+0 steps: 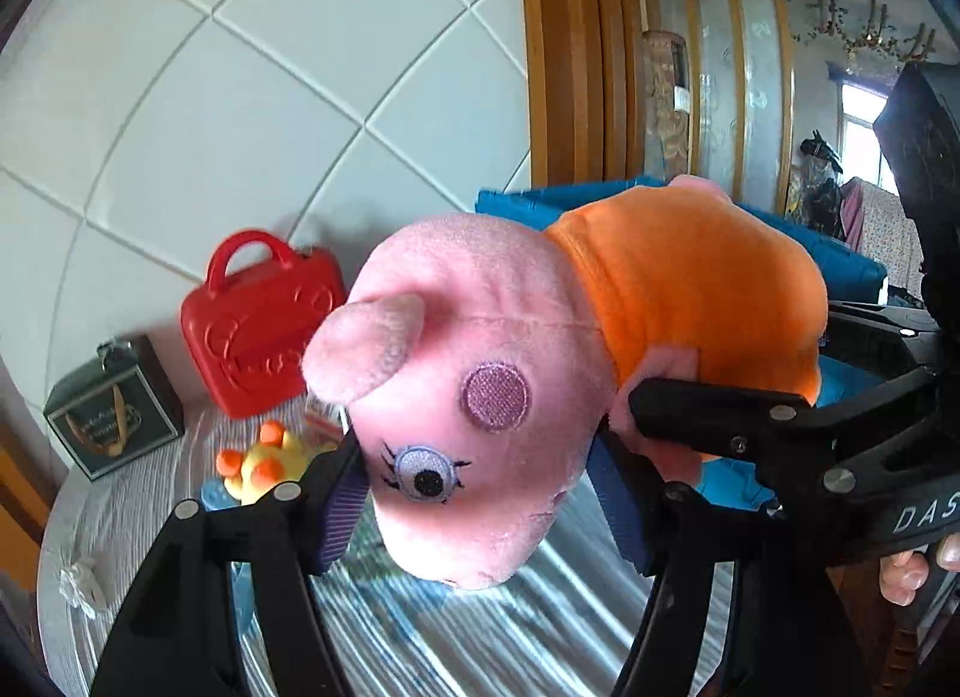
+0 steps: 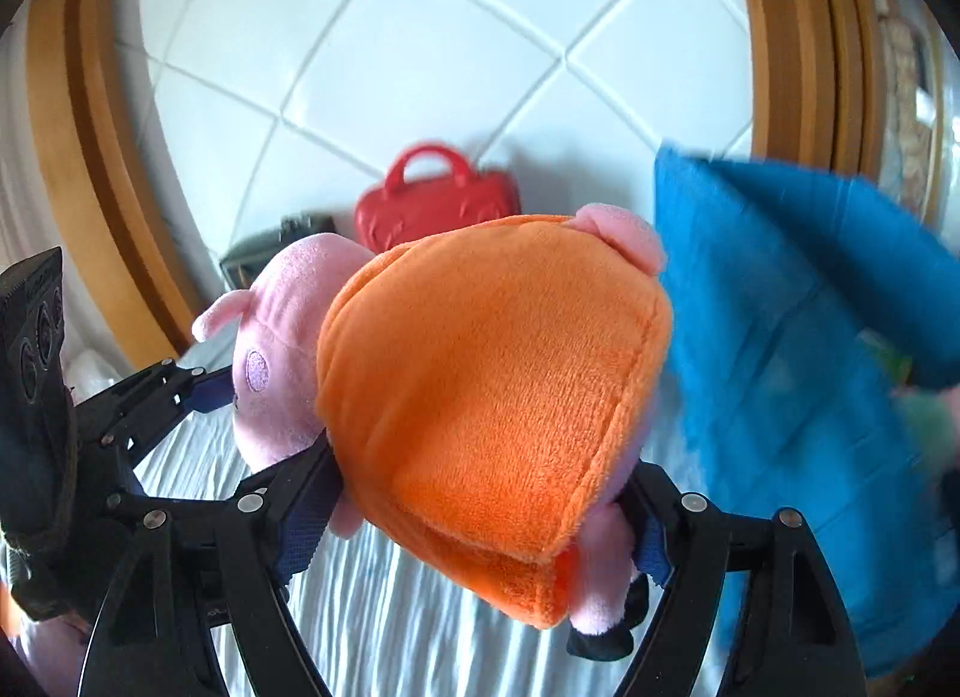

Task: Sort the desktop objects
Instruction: 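Carry the orange-shirt pig with the right tool and release it into the blue crate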

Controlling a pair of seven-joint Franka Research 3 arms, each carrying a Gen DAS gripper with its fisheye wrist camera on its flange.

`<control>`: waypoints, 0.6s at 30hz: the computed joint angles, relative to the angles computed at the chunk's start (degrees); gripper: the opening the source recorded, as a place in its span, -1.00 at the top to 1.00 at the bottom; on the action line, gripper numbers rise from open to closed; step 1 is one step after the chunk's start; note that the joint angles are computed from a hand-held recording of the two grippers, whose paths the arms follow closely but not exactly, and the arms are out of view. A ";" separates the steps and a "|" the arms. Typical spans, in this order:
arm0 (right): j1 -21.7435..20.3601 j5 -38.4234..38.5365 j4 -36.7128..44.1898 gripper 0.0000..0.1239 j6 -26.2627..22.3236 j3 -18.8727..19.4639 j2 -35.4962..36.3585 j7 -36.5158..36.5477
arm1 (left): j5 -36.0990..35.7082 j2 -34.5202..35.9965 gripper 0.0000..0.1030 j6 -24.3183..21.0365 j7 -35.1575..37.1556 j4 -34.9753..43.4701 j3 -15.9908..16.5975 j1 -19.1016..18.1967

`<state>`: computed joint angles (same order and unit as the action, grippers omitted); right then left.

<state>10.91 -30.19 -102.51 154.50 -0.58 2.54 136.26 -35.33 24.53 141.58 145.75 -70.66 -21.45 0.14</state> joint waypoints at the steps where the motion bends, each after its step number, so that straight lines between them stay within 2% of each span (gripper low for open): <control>1: -0.20 -1.45 -0.82 -0.31 0.36 -0.33 -1.59 0.39 | -0.64 -1.14 -0.32 1.46 -0.01 -0.82 -0.60 -0.48; 5: -3.95 -5.21 -5.89 -0.31 1.99 -0.12 -9.23 -0.54 | -1.05 -5.13 -0.32 6.11 -2.40 -3.91 -1.71 -4.37; 8: -7.44 -4.26 -10.86 -0.32 3.19 -1.24 -15.43 -5.91 | 1.61 -6.20 -0.32 9.12 -7.36 -4.69 -1.98 -9.54; 10: -8.89 -1.57 -14.28 -0.32 4.10 -3.12 -19.19 -11.08 | 6.95 -5.23 -0.33 10.53 -13.77 -3.31 -1.22 -14.42; 13: -8.59 5.94 -18.29 -0.32 4.47 -8.97 -23.82 -22.86 | 18.52 -2.77 -0.33 10.07 -26.64 0.27 1.24 -22.13; 16: -5.08 16.26 -20.00 -0.32 2.44 -17.16 -26.58 -36.65 | 29.84 0.63 -0.34 6.55 -38.81 5.71 4.26 -28.78; 18: -2.53 22.65 -19.94 -0.33 1.04 -22.03 -27.06 -44.66 | 35.05 3.29 -0.34 3.65 -44.39 9.75 5.35 -31.66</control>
